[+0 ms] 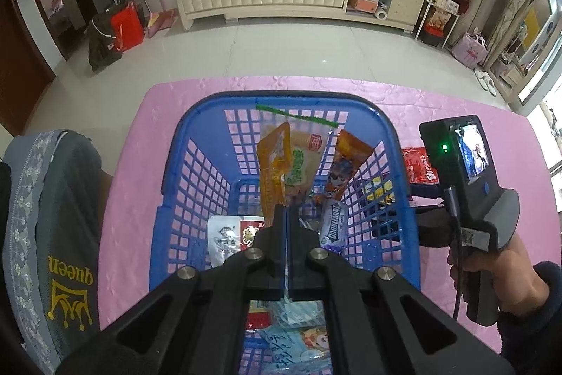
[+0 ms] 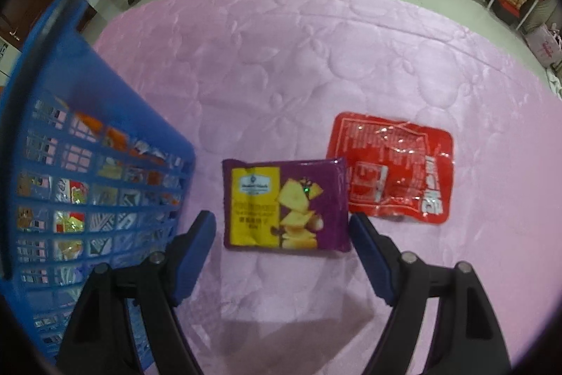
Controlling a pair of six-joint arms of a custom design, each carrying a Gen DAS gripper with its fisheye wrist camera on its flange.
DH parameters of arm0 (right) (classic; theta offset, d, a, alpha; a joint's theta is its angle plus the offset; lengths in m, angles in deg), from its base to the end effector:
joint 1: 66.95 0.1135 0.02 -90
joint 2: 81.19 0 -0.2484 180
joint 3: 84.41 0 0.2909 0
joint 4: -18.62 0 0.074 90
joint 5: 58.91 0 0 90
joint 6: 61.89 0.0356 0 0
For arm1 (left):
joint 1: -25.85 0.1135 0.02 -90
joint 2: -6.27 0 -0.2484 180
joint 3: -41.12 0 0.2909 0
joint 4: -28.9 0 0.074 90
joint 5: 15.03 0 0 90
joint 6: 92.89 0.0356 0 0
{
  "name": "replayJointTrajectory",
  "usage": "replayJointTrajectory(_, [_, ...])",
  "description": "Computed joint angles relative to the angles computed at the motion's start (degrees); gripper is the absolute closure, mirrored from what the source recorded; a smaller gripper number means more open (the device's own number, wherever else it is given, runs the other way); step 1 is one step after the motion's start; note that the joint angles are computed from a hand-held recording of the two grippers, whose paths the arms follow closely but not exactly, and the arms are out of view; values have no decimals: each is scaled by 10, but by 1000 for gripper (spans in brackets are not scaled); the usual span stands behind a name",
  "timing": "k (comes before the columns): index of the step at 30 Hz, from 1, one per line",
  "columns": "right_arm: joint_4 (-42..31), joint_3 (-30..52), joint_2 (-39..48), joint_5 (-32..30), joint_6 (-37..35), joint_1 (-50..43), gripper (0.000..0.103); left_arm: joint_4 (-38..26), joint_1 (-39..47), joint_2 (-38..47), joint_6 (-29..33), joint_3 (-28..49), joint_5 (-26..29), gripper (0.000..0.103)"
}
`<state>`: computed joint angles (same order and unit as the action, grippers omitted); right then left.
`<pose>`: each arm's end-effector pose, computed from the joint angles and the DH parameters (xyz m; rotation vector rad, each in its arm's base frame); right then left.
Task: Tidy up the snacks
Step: 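Drop the yellow pouch into the basket with the left tool while the right tool approaches the purple pack, then grasp the purple chip pack with the right tool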
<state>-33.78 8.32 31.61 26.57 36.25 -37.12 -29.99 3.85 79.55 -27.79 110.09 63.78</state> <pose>0.3651 0.2126 0.1383 -0.5566 2.8127 0.2508 0.2694 -0.1014 0.2323 -0.1282 2.6345 -0.0130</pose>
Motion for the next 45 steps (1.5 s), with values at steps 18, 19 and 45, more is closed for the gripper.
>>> replayJointTrajectory(18, [76,-104,-68,33,-28,13,51,10,32,48,33,2,8,103])
replayJointTrajectory(19, [75,-108,-72,29,-28,10,51,10,34,53,36,4,9,103])
replayJointTrajectory(45, [17,-128,-165,-16,11,-15,77,-84,13,-112,-16,-31,-28,44])
